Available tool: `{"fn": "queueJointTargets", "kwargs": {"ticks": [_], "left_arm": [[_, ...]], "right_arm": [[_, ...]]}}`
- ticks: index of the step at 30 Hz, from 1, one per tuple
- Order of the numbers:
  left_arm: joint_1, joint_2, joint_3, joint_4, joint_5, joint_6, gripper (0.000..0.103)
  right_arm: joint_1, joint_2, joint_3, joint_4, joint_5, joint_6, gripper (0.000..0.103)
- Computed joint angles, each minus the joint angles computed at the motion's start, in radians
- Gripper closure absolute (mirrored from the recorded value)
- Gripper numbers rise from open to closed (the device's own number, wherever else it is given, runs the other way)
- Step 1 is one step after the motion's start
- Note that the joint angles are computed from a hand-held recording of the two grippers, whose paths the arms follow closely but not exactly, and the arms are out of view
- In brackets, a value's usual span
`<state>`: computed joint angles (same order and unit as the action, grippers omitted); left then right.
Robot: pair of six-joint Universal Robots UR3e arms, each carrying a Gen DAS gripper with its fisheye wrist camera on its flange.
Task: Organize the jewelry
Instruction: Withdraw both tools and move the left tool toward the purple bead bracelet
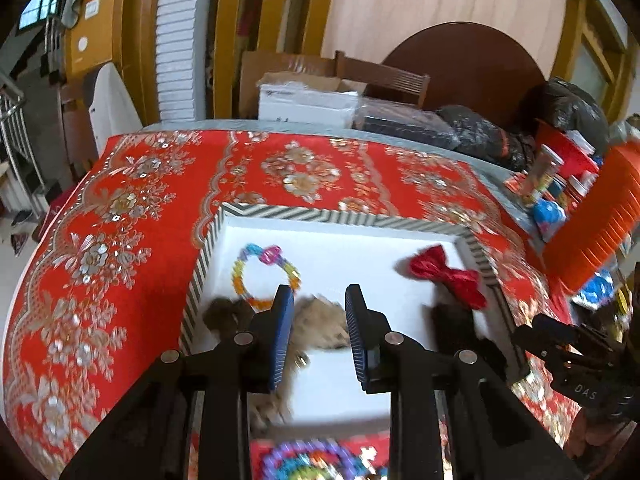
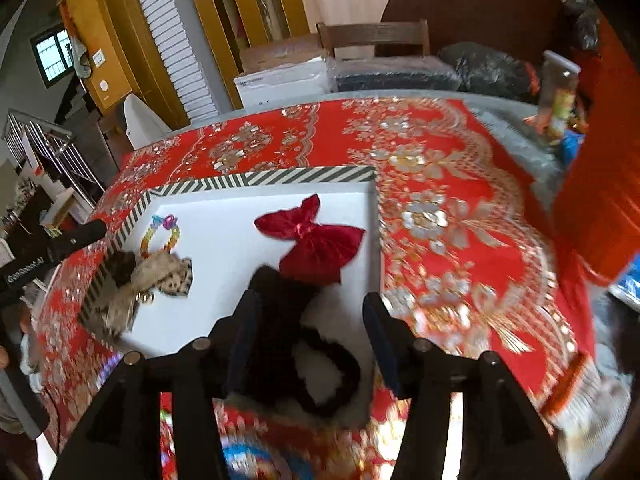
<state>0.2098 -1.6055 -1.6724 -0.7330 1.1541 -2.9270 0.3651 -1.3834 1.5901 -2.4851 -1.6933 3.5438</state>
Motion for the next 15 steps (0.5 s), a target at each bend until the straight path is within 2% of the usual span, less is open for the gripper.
{"fn": "queueJointTargets", "kwargs": {"ticks": [7, 11, 15], "left_arm": [[-0.006, 0.22, -0.222, 0.015, -0.012, 0.024, 0.083], [-0.029, 0.326, -0.354, 0.098, 0.057, 0.016, 0.083], [-0.003, 0.419, -0.423, 0.061, 0.047, 0.04, 0.083]], "right_arm": [[0.108, -0.149, 0.146, 0.003, -0.132, 0.049, 0.046], [0.145, -0.212, 0.207, 0.006, -0.17, 0.088, 0.039], [0.183, -0.259, 0.239, 0.032, -0.214, 0.124, 0.038]]}}
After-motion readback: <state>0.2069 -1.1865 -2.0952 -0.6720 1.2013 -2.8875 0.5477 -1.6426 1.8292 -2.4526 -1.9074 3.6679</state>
